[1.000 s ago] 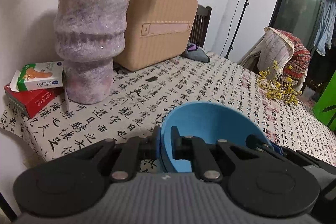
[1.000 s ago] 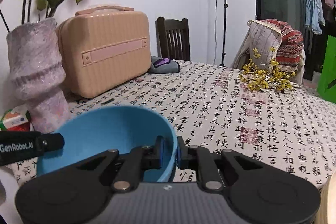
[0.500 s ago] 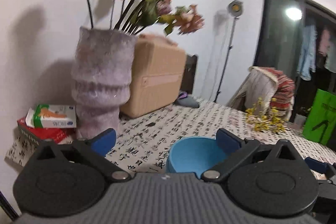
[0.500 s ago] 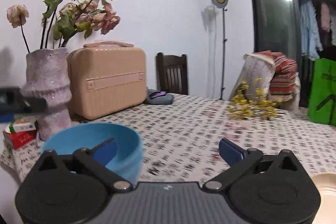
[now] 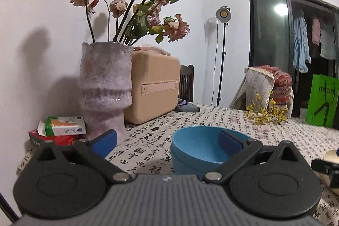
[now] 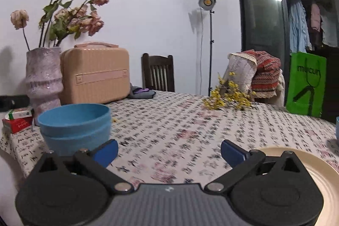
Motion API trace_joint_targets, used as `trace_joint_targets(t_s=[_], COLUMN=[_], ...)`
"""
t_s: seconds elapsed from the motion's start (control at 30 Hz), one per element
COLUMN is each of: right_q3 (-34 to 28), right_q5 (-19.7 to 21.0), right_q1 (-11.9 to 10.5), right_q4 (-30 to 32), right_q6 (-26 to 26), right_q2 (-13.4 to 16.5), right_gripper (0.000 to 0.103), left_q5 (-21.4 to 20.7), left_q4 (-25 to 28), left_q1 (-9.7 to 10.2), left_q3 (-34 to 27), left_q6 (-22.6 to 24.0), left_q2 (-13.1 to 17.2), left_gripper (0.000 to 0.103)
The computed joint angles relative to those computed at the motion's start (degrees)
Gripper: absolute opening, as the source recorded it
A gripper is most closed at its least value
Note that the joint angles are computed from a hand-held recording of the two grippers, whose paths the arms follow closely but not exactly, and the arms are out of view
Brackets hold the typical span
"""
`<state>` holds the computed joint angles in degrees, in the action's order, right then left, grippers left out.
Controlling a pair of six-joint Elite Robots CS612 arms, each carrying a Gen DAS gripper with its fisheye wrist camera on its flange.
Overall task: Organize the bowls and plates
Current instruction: 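Pull both open grippers back from the stacked blue bowls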
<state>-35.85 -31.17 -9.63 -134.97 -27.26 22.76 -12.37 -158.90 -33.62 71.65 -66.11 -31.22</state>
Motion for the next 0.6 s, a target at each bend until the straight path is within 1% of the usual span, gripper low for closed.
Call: trace_joint_targets(t_s=[0.03,0.07,0.13,0.2,0.27,0.37,0.43,0.5,0.6], right_q3=[0.16,0.28,0.64,1.06,1.57,2.04,1.74,1.13,0.96], right_q5=[-0.27,-0.52,-1.03,-1.35,-1.55,-1.79,-1.91,-1.82,-1.08], right_q1=[-0.12,-0.25,-0.43,-0.55,-0.63,-0.63,-0.61,-0.58,-0.68], right_q4=[-0.33,-0.66,-1.25,-1.03,-0.63,-0.81,-0.66,0.36,-0.68], right_q6=[0.19,0.30,0.50,0.50,0.41,1.01,0.77,-0.10,0.65], right_q2=[0.00,0.03,-0.03,-0.21,-0.47,-0.67,-0.47,-0.28,-0.14], right_gripper=[0.103,0.103,0.103,0.103,0.103,0.103,0.103,0.103,0.103], left_q5=[-0.09,0.18,1.02,0.99,-0.37,-2.10,-3.30,-4.05,-4.48], left_q4=[-1.03,-0.67,1.60,2.14,-1.60,-5.31,-6.47,-6.49,-8.31], left_q1=[-0.08,-0.15,-0.32,-0.39,-0.31,-0.15,-0.08,-0.02,-0.07], left_q3=[-0.24,-0.46,-0.90,-1.12,-1.48,-1.68,-1.64,-1.71,-2.07], left_q6=[0.60,-0.03,-2.38,-3.15,0.42,2.88,3.38,3.11,4.14], left_q2=[0.26,0.40,0.57,0.72,1.20,1.61,1.69,1.76,2.21], left_gripper=[0.103,0.103,0.103,0.103,0.103,0.103,0.103,0.103,0.103])
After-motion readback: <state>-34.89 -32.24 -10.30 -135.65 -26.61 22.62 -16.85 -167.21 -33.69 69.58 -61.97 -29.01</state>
